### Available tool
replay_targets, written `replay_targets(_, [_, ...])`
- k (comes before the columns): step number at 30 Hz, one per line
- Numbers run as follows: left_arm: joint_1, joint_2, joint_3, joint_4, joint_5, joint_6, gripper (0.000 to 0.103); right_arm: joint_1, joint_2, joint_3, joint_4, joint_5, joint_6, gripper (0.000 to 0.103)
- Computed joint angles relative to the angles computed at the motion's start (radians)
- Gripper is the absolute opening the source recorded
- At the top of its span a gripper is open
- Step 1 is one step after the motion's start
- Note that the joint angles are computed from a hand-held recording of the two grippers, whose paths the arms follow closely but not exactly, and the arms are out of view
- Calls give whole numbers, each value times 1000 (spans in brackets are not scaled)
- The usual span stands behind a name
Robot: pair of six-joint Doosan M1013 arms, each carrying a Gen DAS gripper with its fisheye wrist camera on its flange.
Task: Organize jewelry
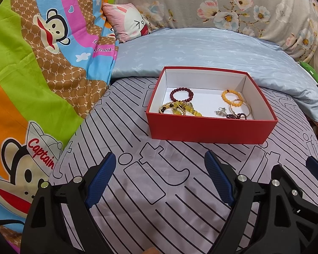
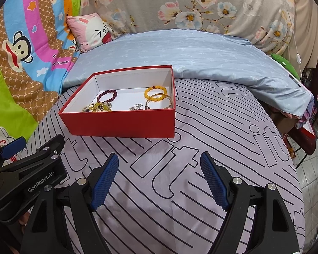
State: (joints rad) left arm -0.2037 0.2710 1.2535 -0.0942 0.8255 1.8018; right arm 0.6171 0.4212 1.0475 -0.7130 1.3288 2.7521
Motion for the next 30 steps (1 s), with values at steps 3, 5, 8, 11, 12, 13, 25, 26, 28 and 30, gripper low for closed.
replay_targets(3, [0, 0, -1, 1, -2, 0, 81, 0, 0, 0, 0, 0, 0, 76])
replay_targets(5, [-1, 1, -2, 3, 2, -2, 81, 0, 0, 1, -1, 0, -1, 76])
replay_targets(8, [-1, 1, -1, 4, 1, -3, 81, 1, 1, -1, -2, 2, -1, 76])
replay_targets(11, [1, 4, -5, -7, 6, 6, 81, 0, 0, 0, -1, 0, 0, 76])
replay_targets(12, [1, 5, -6, -8, 7, 8, 81, 0, 0, 0, -2, 1, -1, 76])
replay_targets(13, [2, 7, -10, -10, 11, 9, 81, 0, 0, 0, -2, 2, -1, 76])
replay_targets(25, [-2, 4, -3, 18, -7, -17, 86, -1, 1, -2, 3, 1, -6, 76])
replay_targets(26, [-2, 3, -2, 22, -9, -19, 86, -1, 2, -3, 3, 3, -7, 76])
replay_targets(28, [-2, 6, -7, 19, 2, -17, 86, -2, 1, -3, 5, 1, -7, 76])
replay_targets(30, [0, 9, -12, 11, 11, -18, 86, -1, 2, -4, 2, 4, -6, 76])
